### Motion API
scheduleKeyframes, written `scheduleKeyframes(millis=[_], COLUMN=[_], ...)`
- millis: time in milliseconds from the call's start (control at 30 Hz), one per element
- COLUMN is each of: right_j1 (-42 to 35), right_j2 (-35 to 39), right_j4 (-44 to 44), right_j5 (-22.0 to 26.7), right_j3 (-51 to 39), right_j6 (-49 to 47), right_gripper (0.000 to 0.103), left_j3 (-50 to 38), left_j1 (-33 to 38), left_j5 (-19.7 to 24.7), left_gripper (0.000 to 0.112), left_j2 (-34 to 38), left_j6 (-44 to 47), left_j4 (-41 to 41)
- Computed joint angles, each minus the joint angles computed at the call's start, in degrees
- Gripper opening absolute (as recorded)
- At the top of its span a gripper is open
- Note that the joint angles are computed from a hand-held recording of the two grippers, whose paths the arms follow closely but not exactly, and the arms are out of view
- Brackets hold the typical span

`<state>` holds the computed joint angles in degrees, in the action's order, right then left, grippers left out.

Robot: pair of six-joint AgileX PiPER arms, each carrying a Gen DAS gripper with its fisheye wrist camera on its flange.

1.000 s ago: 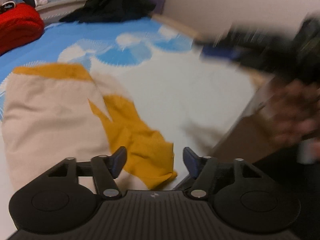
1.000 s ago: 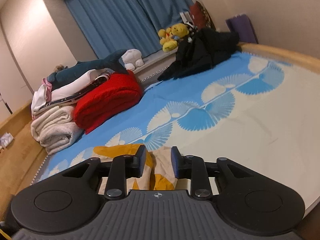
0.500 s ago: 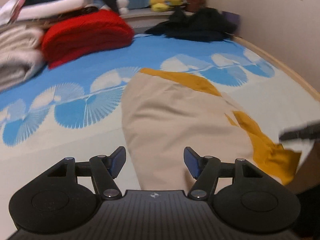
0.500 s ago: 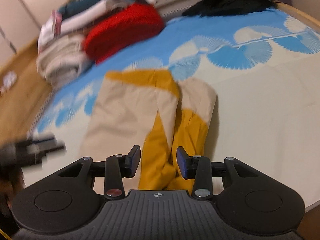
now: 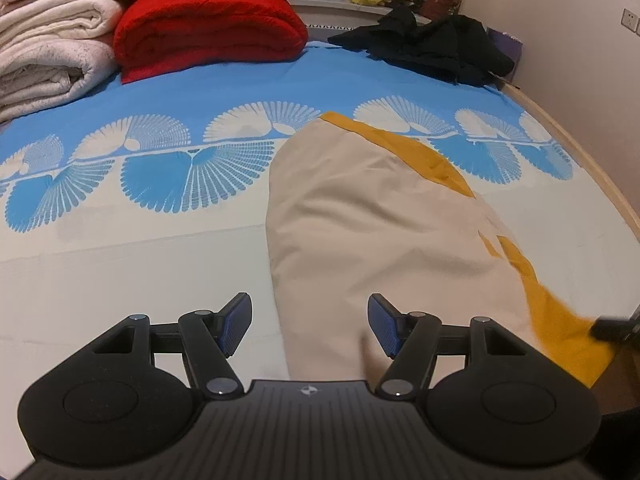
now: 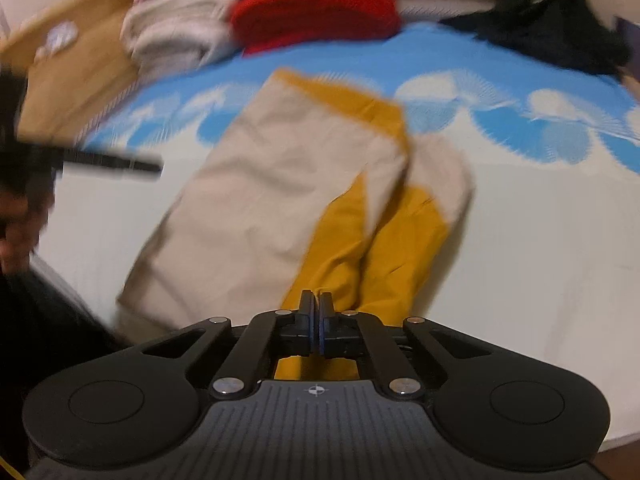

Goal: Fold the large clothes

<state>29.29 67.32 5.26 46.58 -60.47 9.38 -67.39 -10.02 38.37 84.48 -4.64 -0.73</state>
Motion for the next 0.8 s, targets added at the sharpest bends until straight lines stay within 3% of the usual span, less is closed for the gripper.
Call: scheduleKeyframes(millis=[133,300,400,567,633,700,800], right_j1=[-8.63,-12.11,-10.17,-8.16,-6.99,-5.05,-1.15], right_j2=[-5.72,-7.77,-4.97,-1.94,-1.47,-0.77,0.94], right_j4=[8.06,11.53,5.47,2.96,1.55,-1.26,-6.24], right_j5=[-1.01,3.77,7.44,7.97,8.04,7.75,7.62], right_j3=[3.01,4.48,4.88,6.34,6.0,5.73,4.81], right_j6=[-6.6,-13.09,-10.95,-10.21,-8.4,-5.79,-0.27], right_gripper=[0.0,0.0,0.0,0.0,0.0,0.0,0.0], left_j3=[-0.03,-1.09,-1.35,-1.06,-1.88,-1.08,-0.75], left_j1=[0.21,3.06,2.81,2.38,-0.29,-4.07,-6.27], left_j5=[0.36,4.19,6.01,8.87,11.4,11.22,10.54], left_gripper=[0.071,0.073,0.073,0.073,0.075,0.075,0.079], left_j2=[0.1,1.49,2.37,3.43,6.41,9.04,9.59], left_j6=[1.14,10.69,12.9,19.5,18.14,14.52,13.72], left_j4=[-1.83,-12.32,-13.66,-18.24,-13.1,-6.17,-4.15])
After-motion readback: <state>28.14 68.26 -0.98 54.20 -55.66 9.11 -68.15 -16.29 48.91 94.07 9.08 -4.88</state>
